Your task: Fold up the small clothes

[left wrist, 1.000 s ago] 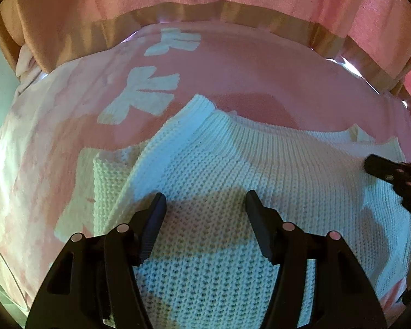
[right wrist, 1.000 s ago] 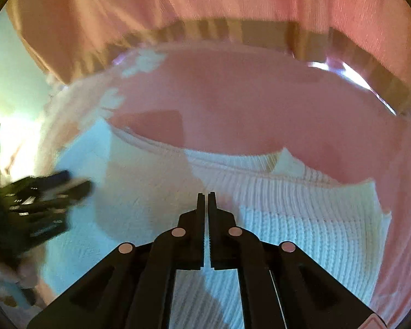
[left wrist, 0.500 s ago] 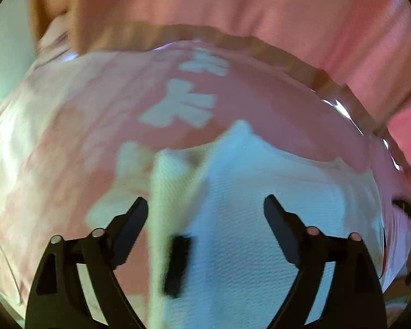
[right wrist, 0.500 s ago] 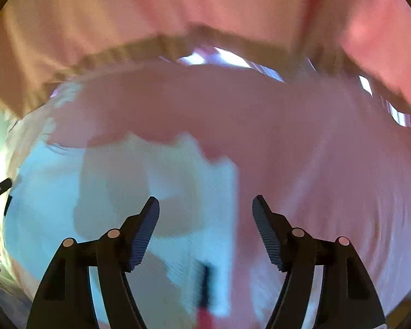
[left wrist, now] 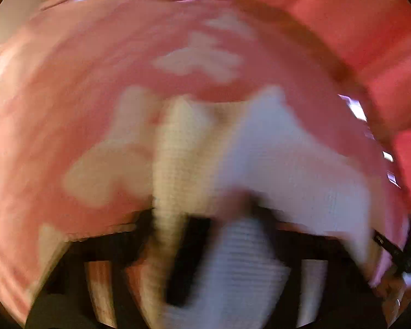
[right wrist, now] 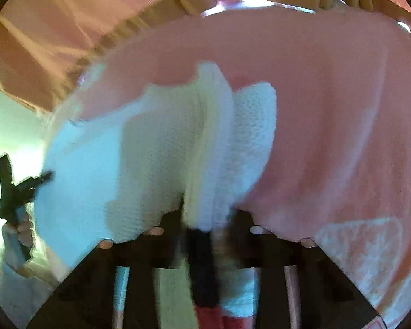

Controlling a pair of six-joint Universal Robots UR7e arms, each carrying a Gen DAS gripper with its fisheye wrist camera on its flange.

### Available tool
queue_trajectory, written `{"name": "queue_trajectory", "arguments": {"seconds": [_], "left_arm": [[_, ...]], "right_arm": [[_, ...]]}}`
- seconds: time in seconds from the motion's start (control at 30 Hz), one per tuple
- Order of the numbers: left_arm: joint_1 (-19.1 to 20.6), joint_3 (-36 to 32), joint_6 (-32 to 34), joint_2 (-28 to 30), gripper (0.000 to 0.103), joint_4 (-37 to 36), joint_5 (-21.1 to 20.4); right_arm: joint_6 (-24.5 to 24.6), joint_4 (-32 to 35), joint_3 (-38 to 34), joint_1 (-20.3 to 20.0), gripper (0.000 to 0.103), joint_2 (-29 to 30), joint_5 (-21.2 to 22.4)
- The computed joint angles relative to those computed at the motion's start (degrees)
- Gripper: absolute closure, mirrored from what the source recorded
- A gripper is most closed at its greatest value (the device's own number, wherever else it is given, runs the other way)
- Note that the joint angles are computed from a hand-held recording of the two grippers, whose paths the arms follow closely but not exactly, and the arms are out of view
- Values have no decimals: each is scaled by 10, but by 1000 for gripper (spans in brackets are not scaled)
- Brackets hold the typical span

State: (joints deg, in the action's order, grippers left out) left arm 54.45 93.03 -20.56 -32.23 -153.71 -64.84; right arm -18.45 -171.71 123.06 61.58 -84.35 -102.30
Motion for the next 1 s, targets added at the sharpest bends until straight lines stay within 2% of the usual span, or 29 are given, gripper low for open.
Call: {"name": "queue_trajectory", "arguments": {"seconds": [0.07,0.17,0.23,0.33,0.37,0.43,0.53,0.6,0.7,0.73,0.8,0.87,0.93,1.0], "left_arm": [[-16,5,6,-5,81,-17,4],[-39,14,38,-20,82,-74,-26],[-54,17,55,-29,82,-108,-46],[-58,-13,59,-18,82,-101,-52],[-56,-27,53,-10,82,-90,-53],[-47,-63,47,16,81,-56,-51],[-34,-141,49,87,80,33,-9],[-29,-162,43,114,79,60,11],[-35,-163,44,124,75,53,36],[-42,-153,38,114,74,47,39],[-54,-122,35,98,65,11,44],[-66,-106,42,95,40,-16,61],[-69,-105,39,97,40,-11,62],[-72,-109,29,106,40,-8,62]], "right_arm": [[-17,-38,8,23,86,-8,-10],[-28,-74,21,58,87,-53,8],[-41,-99,24,83,87,-67,-9],[-39,-112,19,90,87,-96,-33],[-33,-117,11,81,87,-98,-49],[-21,-94,-4,45,87,-100,-43],[18,-44,-49,-27,86,-48,-42],[34,-20,-68,-53,82,-13,-49],[21,-48,-59,-40,79,-12,-73],[15,-64,-49,-31,73,-23,-70],[-26,-141,-11,4,68,-49,-79],[-60,-162,14,18,65,-63,-47],[-71,-136,21,36,65,-57,-33],[-80,-121,2,52,65,-24,-51]]}}
